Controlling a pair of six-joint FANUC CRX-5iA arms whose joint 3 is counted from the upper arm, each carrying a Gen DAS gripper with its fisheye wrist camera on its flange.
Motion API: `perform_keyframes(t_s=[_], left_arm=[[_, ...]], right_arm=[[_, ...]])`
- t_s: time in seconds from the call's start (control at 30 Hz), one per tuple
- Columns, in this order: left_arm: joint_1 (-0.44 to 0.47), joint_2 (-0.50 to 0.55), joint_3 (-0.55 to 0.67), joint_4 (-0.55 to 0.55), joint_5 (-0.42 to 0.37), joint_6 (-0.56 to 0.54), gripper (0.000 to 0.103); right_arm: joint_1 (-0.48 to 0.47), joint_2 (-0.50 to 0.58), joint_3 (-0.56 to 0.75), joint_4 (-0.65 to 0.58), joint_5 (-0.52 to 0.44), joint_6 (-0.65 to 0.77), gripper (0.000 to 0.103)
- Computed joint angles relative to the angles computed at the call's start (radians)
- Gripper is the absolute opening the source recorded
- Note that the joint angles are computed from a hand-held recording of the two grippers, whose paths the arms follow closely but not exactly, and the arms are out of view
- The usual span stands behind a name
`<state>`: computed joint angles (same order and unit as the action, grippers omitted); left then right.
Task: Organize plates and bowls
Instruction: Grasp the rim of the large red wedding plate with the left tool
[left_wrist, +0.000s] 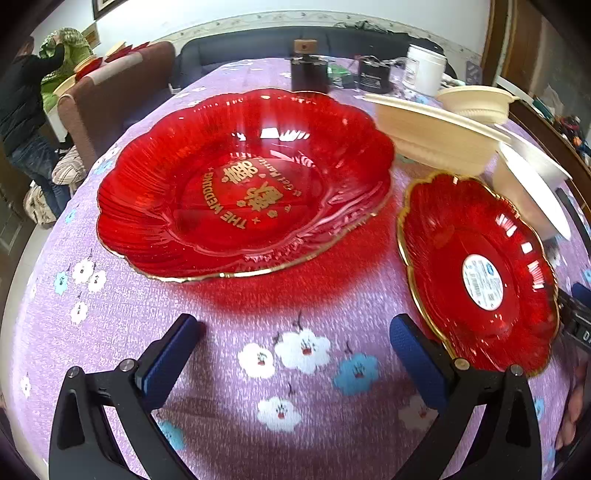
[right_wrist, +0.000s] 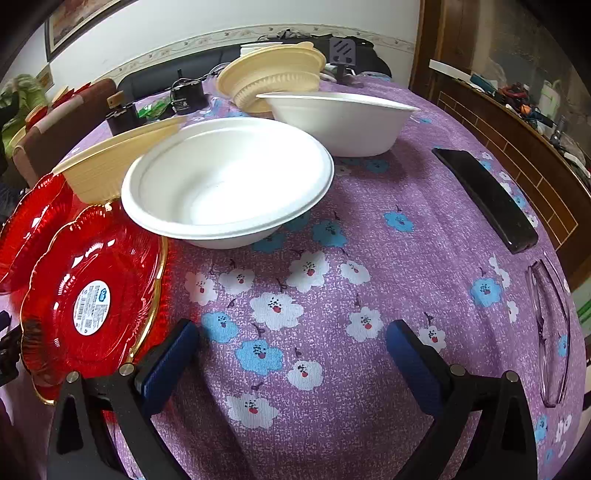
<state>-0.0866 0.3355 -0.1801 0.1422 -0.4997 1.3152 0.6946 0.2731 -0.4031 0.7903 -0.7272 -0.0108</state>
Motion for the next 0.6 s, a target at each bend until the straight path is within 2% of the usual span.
perform_keyframes(t_s=[0.07,0.13,0.2,0.27,0.33,0.37,0.4,0.47,0.53,0.57,0.6], left_arm=[[0.014,-0.026,-0.043,0.067,0.01,-0.083,0.103],[0.037,-0.073,-0.12,0.182,0.047,-0.221,0.099],[0.063,-0.12,-0.173,0.245,0.076,-0.301,0.088],[0.096,-0.145,-0.193,0.312,0.073,-0.363,0.086],[0.12,-0.159,-0.195,0.332,0.071,-0.386,0.083],[0.128,-0.164,-0.195,0.339,0.077,-0.394,0.076],[0.14,-0.169,-0.193,0.343,0.084,-0.398,0.064],[0.16,-0.168,-0.177,0.359,0.067,-0.408,0.05],[0.181,-0.163,-0.171,0.415,0.033,-0.452,0.05],[0.184,-0.168,-0.179,0.433,0.034,-0.466,0.05],[0.188,-0.167,-0.173,0.428,0.034,-0.461,0.05]], right_arm=[[0.002,-0.014,-0.005,-0.021,0.004,0.047,0.102],[0.016,-0.047,-0.037,0.015,-0.01,0.035,0.101],[0.028,-0.09,-0.075,0.065,-0.002,0.028,0.098],[0.037,-0.13,-0.086,0.069,0.019,0.064,0.095],[0.041,-0.155,-0.079,0.043,0.064,0.113,0.092],[0.042,-0.165,-0.074,0.025,0.094,0.143,0.09],[0.042,-0.175,-0.063,-0.013,0.147,0.2,0.089],[0.042,-0.176,-0.034,-0.103,0.218,0.298,0.084],[0.045,-0.17,-0.003,-0.184,0.279,0.37,0.083],[0.047,-0.166,0.0,-0.16,0.294,0.347,0.083],[0.052,-0.162,-0.01,-0.086,0.307,0.279,0.083]])
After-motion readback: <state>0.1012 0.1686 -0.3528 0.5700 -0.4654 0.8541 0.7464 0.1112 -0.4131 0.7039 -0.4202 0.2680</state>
